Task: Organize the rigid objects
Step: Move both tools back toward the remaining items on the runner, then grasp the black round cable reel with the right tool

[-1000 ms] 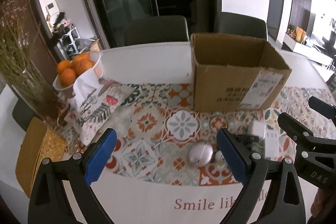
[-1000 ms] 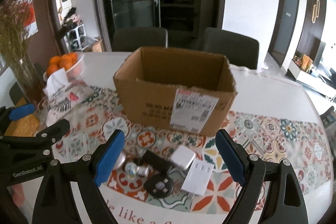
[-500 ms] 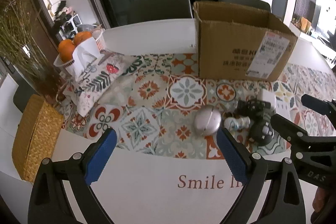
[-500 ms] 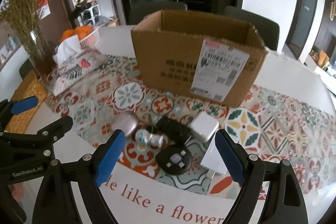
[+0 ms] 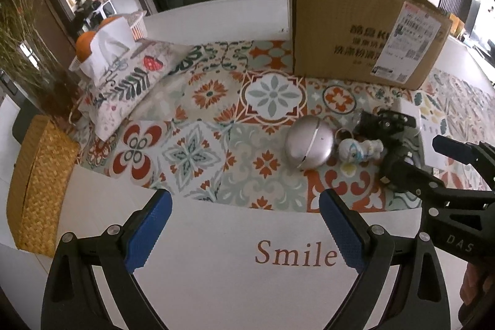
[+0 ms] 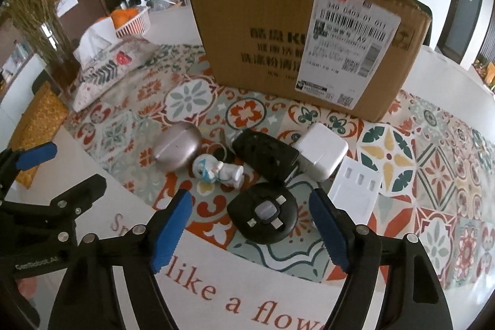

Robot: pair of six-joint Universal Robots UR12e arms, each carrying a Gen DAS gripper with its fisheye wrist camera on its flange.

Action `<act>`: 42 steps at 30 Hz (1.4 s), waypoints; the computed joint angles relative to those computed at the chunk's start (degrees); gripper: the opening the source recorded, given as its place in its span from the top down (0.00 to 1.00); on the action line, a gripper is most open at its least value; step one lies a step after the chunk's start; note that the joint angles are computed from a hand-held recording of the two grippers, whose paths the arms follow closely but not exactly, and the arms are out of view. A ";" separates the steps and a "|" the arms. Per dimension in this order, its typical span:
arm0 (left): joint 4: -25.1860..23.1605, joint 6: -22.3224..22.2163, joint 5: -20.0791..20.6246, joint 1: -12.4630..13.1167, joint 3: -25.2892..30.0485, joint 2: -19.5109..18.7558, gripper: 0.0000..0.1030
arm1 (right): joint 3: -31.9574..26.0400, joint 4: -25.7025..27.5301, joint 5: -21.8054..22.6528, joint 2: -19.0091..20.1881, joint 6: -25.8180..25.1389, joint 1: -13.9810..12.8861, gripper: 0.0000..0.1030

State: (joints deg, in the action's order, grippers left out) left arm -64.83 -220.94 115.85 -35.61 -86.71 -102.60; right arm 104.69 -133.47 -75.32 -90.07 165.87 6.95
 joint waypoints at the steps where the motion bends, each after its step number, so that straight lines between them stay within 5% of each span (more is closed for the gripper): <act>1: -0.32 -0.02 -0.08 0.06 0.02 -0.10 0.06 | 0.00 -0.02 -0.03 0.18 -0.04 0.02 0.25; 25: -2.97 -0.86 -3.14 1.07 -0.17 -1.66 0.06 | 0.43 -0.22 -3.29 2.65 -2.09 1.02 0.38; 42: 3.08 5.44 -5.90 2.22 -1.19 -1.15 0.06 | 0.21 0.66 -4.35 1.81 2.11 1.32 0.39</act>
